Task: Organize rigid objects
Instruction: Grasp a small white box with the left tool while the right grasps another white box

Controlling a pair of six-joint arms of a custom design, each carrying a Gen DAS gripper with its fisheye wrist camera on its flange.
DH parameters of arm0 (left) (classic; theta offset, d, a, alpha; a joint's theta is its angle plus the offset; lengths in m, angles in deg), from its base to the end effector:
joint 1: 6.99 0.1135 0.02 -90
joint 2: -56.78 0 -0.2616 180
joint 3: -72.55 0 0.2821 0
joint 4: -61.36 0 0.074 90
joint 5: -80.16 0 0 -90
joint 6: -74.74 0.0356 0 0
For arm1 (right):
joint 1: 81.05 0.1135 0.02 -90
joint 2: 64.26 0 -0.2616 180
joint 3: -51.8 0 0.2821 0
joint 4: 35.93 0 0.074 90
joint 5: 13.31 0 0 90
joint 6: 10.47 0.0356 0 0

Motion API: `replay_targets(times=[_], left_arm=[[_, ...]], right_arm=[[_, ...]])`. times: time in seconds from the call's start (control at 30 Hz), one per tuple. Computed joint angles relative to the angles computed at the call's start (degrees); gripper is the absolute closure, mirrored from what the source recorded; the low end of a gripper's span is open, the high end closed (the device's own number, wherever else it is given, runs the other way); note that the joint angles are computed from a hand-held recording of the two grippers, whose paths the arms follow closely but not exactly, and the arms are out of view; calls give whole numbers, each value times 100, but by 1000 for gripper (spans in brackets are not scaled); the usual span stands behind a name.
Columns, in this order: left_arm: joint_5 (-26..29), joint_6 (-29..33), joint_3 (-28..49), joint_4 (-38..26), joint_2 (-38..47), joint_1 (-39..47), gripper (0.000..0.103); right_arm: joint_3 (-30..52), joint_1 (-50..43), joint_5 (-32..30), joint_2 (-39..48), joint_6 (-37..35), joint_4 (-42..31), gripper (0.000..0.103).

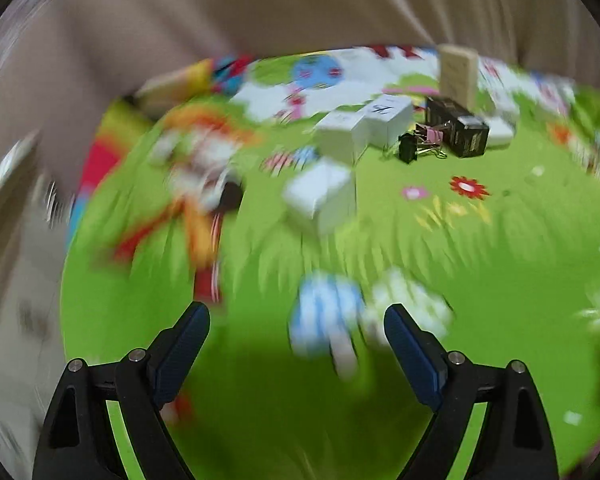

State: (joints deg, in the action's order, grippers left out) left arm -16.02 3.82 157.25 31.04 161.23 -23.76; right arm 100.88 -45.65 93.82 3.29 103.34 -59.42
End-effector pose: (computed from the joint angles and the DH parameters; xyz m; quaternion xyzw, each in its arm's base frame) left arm 0.4042 -0.1178 0.1876 0.2713 0.8986 0.0575 0.3399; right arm 0.2245 0.1467 0.1937 -0.0309 0.9047 0.0806 0.4172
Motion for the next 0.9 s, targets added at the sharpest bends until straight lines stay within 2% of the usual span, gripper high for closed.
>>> replay_targets(times=[0.07,0.17,0.23,0.27,0.3,0.33,0.37,0.4,0.47,0.57,0.63,0.73,0.9], left_arm=[[-144,428,849,-191,738,-76,13],[256,691,2024,-811,1589,-15,13],[798,706,2310,-922,1814,60,18],[1059,694,2364,-1018,1848,85,35],[1367,612,2305,-996,1823,118,58],[1574,466,2162,-903,1760,125,59],[1538,310,1765,-499,1572,82,62],[1444,248,1365,-66,1384,27,63],[1253,163,1177,158,1301,-60,63],[1604,-209,1525,-191,1506,73,63],[1862,-464,1775,-413,1640,199,63],[1769,-519,1813,-393,1672,182,63],[1697,-602,1808,-388,1658,176,60]], right_arm=[[-91,-257,-94,-169,4,-57,21],[-218,-952,-513,-360,-170,2,20],[-214,-1426,-822,-331,-428,32,20],[-176,-1580,-892,-254,-519,57,20],[-131,-1822,-975,-186,-652,48,20],[-37,-2181,-1076,-26,-850,57,20],[82,-2455,-1130,167,-994,54,20],[270,-2743,-1132,446,-1103,7,20],[782,-3290,-1122,1171,-1228,-80,20],[1501,-3882,-1216,2165,-1470,72,20],[2465,-4215,-1297,3090,-1534,-270,20],[3655,-4405,-1292,4054,-1977,-707,20],[4648,-4600,-1524,4808,-2424,-915,20]])
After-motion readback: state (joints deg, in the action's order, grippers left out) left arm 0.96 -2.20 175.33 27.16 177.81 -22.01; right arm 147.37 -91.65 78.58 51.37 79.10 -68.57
